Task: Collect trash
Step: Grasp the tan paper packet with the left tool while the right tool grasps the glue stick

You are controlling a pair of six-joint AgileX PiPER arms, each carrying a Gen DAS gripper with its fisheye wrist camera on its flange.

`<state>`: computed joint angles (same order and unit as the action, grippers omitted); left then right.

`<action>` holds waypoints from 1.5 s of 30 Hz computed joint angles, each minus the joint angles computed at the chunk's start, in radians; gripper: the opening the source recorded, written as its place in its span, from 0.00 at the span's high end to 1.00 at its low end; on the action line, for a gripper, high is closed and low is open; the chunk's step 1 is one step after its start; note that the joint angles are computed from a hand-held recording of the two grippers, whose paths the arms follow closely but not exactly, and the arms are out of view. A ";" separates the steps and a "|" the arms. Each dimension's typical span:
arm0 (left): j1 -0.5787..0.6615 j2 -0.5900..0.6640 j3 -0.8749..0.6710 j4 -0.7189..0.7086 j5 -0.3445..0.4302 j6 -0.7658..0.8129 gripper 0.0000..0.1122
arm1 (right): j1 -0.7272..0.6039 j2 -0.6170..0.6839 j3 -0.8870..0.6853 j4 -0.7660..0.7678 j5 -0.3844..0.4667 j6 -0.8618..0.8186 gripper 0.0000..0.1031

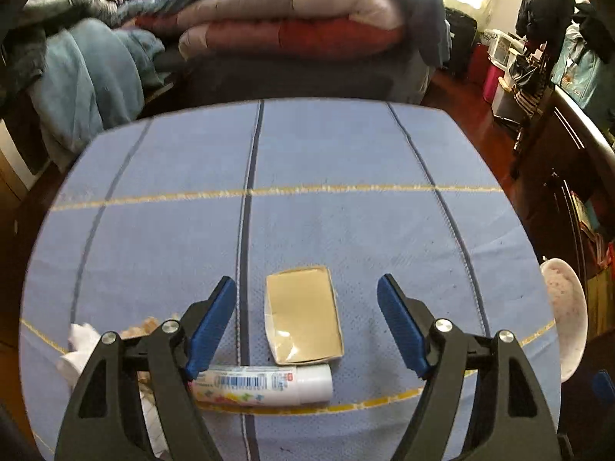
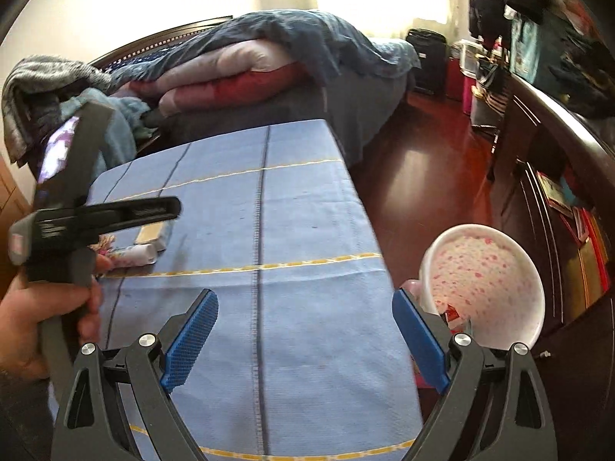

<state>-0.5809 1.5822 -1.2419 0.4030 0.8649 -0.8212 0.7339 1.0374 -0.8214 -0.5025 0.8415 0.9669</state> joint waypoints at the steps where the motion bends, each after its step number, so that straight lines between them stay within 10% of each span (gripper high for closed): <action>1: 0.007 0.011 -0.007 -0.018 0.000 0.014 0.32 | 0.010 0.008 -0.007 -0.004 0.003 0.006 0.11; 6: 0.009 0.035 0.004 -0.006 -0.025 0.023 0.40 | 0.048 0.045 -0.035 -0.017 0.020 0.027 0.11; 10: -0.001 0.035 0.009 0.030 -0.035 0.019 0.65 | 0.075 0.076 -0.055 -0.019 0.030 0.034 0.11; 27: 0.244 -0.265 0.121 -0.110 -0.089 0.237 0.65 | 0.158 0.482 -0.325 0.072 -0.116 -0.052 0.04; 45: 0.451 -0.345 0.151 -0.361 -0.140 0.515 0.64 | 0.227 0.747 -0.625 0.048 -0.027 0.008 0.04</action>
<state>-0.1294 1.2372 -1.0914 0.0425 0.7248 -0.3060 0.9611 1.7848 -1.4468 -0.4549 0.8141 0.9746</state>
